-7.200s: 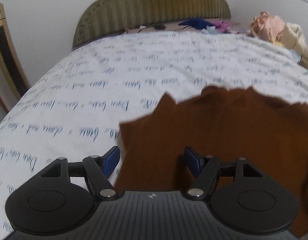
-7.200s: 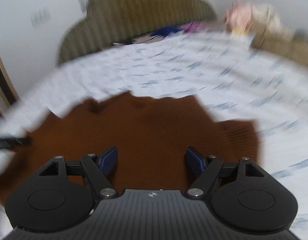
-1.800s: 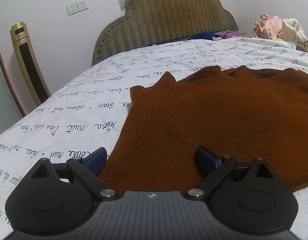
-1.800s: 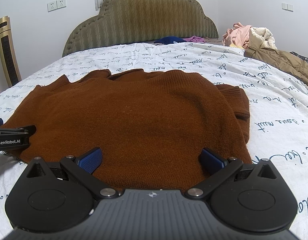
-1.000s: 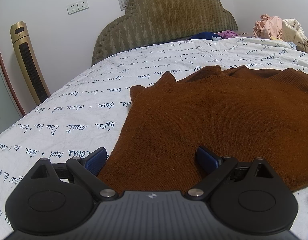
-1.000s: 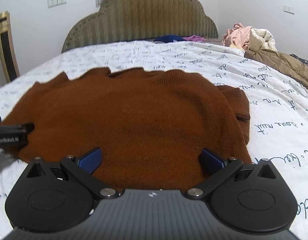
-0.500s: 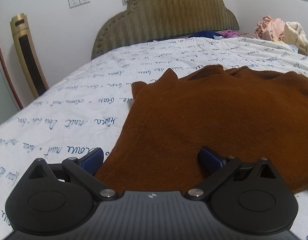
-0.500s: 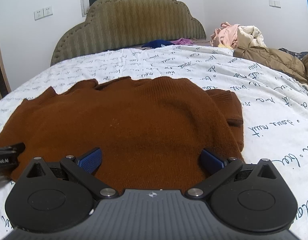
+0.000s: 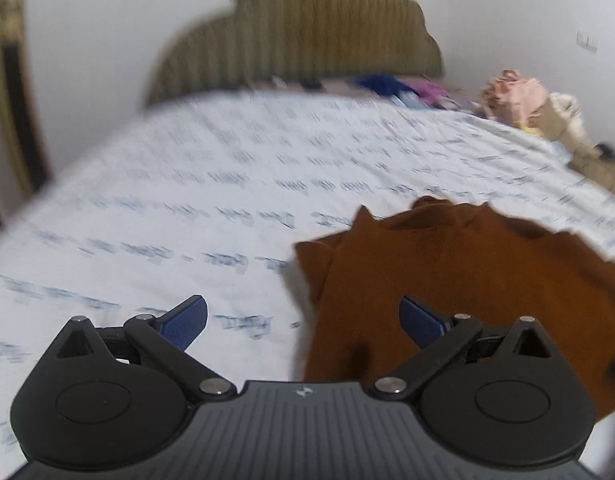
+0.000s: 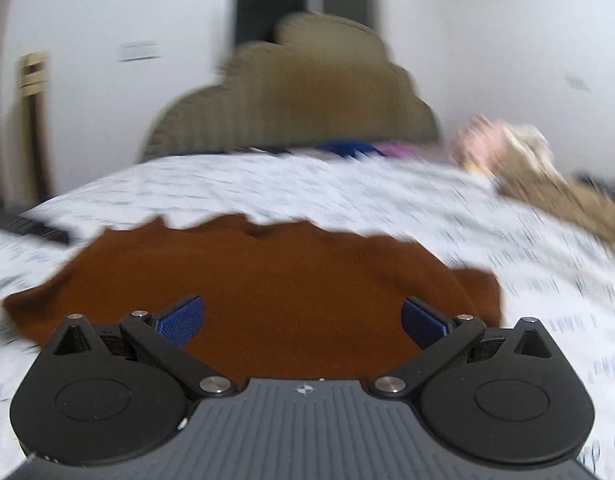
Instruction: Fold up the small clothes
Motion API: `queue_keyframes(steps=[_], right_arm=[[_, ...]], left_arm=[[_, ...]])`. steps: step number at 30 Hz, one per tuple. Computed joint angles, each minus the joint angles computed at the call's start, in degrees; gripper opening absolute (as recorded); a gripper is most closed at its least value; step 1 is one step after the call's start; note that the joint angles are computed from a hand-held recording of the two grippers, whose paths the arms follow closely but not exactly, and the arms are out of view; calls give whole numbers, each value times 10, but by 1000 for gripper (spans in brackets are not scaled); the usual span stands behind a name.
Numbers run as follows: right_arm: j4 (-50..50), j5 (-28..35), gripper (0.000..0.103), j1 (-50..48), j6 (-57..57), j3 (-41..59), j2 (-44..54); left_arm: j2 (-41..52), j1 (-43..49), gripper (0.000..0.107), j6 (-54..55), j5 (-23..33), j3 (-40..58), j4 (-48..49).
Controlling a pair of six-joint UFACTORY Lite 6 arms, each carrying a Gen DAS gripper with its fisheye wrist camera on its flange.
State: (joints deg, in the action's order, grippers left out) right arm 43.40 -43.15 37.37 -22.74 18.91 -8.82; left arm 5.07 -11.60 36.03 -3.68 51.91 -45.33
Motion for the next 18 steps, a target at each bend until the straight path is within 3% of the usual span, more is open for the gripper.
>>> queue_keyframes(steps=[3,7,10,15,16,18], right_arm=[[39,44,103,66,-110,42,9],[186,15,103,177,-313,143,120],[227,-1,103,223,-395,216,208],[261,-50,101,262,-479,342,357],[266,-62,100,267,-490,366,380],[267,-75,96,265,-512,419,422]], left_arm=[[117,71,103,58,149,139,-82],[240,117,103,63,279,272,-111],[296,121,103,78,333,332,-136],[362,118,102,105,378,410,-179],[379,120,97,110,391,430,-194],[408,119,76,89,408,471,-193]])
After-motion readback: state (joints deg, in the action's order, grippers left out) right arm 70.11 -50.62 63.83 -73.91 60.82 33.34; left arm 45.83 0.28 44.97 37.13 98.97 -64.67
